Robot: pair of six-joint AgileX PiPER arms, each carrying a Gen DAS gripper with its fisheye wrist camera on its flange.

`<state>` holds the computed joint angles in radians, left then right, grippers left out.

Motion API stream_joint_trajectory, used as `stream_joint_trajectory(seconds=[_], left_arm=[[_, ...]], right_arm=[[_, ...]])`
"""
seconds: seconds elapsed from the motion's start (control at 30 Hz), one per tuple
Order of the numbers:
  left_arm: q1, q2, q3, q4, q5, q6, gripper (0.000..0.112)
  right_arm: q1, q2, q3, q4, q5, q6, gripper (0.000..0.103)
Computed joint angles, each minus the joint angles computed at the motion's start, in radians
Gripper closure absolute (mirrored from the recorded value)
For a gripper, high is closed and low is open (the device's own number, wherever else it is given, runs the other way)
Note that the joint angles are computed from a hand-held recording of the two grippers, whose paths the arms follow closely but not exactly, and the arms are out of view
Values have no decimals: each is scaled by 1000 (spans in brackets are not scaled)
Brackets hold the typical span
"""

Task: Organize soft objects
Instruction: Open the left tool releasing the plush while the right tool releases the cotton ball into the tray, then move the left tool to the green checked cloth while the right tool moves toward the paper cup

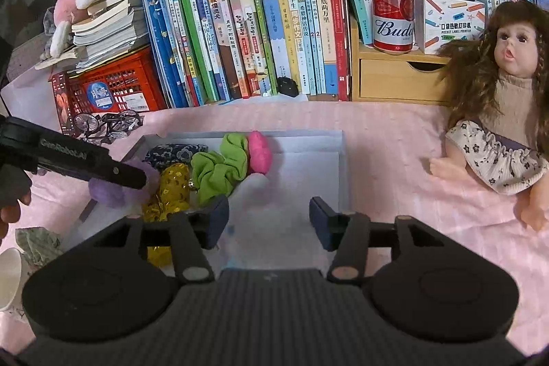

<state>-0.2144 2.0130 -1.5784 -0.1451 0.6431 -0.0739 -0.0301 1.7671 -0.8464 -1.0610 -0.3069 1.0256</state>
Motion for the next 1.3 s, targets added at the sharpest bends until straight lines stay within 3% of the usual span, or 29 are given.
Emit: stream_joint_trajectory(seconds=[0.67,0.93,1.13,1.3], left_arm=[[-51,-353,396,78,-224,33,27],[-18,-502,536,-57,-252,197,27],[84,-615,639,-250,-234,429,26],[224,-700,719,-408,-193,627,26]], right_arm=[[18,-189,128,-40,-1,5,23],[70,-324,193,-105,10,6,20],[162,-428,258,-125,50,-76,19],[244,-498,291,-391,62,83,18]])
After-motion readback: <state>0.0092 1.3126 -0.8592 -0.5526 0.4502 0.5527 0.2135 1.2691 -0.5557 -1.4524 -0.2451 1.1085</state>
